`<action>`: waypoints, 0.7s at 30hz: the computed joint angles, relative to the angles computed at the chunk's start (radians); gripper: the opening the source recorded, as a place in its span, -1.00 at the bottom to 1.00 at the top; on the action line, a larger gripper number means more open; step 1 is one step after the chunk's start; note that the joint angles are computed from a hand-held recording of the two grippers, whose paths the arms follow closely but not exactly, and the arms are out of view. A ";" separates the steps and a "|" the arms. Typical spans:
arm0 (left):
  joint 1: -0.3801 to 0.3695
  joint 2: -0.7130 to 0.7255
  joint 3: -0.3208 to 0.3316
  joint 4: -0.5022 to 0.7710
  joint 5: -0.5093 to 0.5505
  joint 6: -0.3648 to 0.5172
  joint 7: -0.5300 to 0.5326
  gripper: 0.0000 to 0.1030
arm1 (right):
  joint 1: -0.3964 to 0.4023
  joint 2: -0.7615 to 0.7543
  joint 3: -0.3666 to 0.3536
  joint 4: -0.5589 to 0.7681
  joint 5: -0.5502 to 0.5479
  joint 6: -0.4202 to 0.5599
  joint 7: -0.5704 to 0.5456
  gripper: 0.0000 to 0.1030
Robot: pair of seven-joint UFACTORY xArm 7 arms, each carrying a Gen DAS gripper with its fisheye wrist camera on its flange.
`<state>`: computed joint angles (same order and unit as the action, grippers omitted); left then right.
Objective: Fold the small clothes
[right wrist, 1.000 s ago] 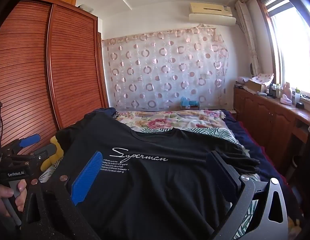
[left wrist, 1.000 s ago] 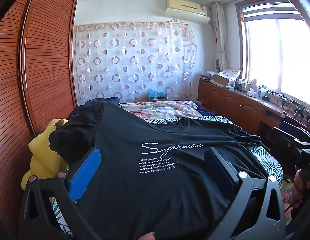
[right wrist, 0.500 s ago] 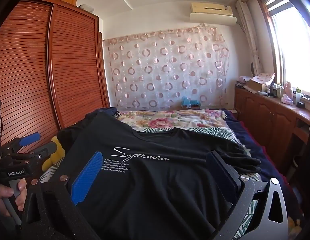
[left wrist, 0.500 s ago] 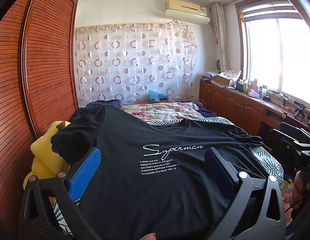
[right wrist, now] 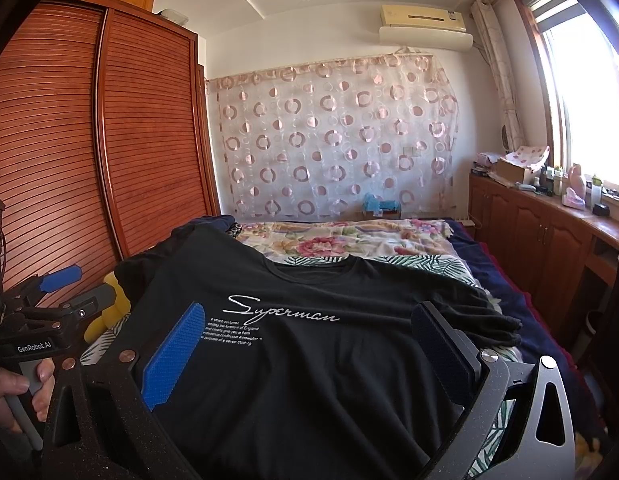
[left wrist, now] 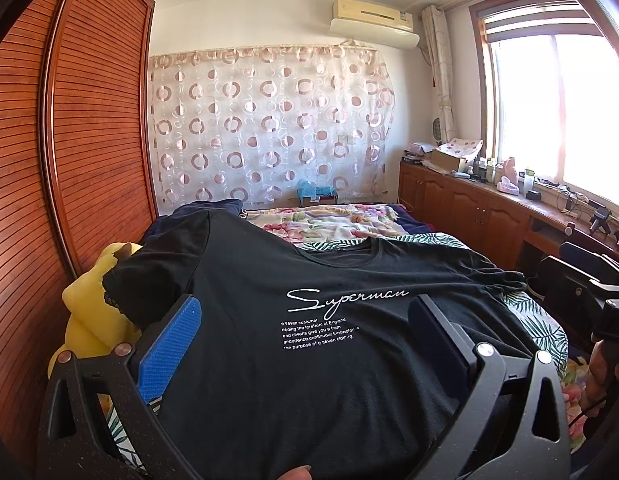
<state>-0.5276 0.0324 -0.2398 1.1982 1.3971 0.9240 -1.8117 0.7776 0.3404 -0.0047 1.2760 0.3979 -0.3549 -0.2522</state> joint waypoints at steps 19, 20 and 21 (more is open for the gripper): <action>0.009 -0.031 -0.015 -0.012 -0.009 0.010 0.017 1.00 | -0.018 -0.005 0.016 -0.007 -0.018 -0.004 0.008 1.00; 0.010 -0.033 -0.015 -0.013 -0.010 0.010 0.018 1.00 | -0.019 -0.005 0.016 -0.006 -0.018 -0.003 0.009 1.00; 0.010 -0.032 -0.016 -0.013 -0.009 0.009 0.016 1.00 | -0.019 -0.005 0.016 -0.006 -0.018 -0.003 0.009 1.00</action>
